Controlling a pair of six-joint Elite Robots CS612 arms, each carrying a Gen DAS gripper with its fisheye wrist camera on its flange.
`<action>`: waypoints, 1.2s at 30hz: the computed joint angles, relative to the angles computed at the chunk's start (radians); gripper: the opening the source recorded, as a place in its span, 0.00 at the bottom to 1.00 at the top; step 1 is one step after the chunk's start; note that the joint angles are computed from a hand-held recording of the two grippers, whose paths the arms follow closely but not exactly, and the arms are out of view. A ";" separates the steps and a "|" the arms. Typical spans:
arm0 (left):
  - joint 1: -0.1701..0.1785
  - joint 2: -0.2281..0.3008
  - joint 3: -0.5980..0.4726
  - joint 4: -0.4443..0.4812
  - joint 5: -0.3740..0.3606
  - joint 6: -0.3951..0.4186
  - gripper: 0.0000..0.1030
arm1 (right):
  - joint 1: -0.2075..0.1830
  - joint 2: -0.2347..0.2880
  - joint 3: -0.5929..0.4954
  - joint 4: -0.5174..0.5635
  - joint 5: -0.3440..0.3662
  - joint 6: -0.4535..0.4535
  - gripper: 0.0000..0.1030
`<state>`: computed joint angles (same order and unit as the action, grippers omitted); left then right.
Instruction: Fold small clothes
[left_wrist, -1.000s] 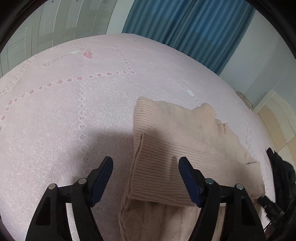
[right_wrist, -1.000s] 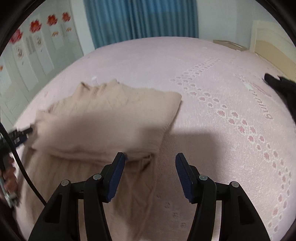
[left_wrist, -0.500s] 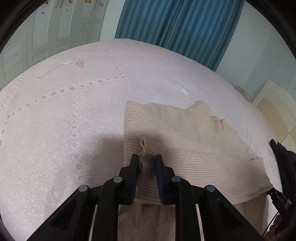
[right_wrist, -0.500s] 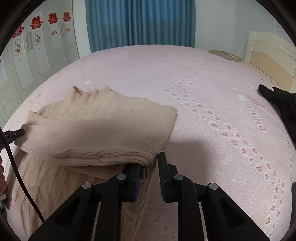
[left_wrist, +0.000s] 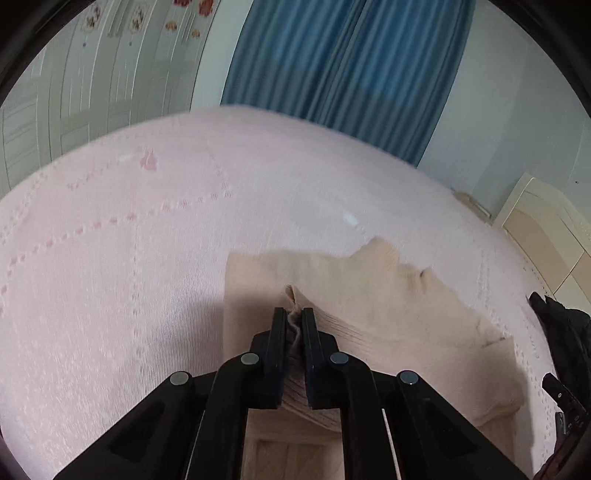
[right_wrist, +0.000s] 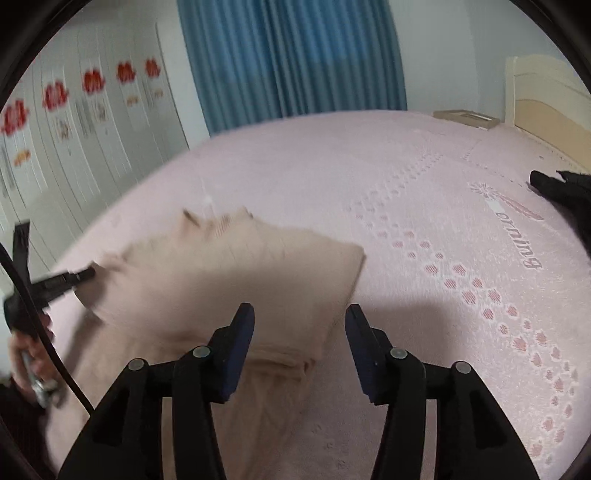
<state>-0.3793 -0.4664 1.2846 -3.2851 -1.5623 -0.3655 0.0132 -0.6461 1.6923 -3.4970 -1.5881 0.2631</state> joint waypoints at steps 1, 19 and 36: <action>-0.002 0.002 -0.004 -0.011 0.006 -0.001 0.08 | 0.002 0.002 -0.006 0.003 -0.007 0.008 0.49; -0.004 0.018 -0.053 0.171 0.054 -0.016 0.14 | 0.052 0.053 -0.143 0.337 -0.227 0.060 0.63; -0.014 -0.089 0.210 -0.087 0.109 0.020 0.55 | 0.089 -0.029 0.012 0.182 -0.341 0.115 0.62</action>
<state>-0.3930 -0.5557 1.4948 -3.3720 -1.4535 -0.3460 0.1027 -0.6748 1.7040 -3.3149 -1.9290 0.3780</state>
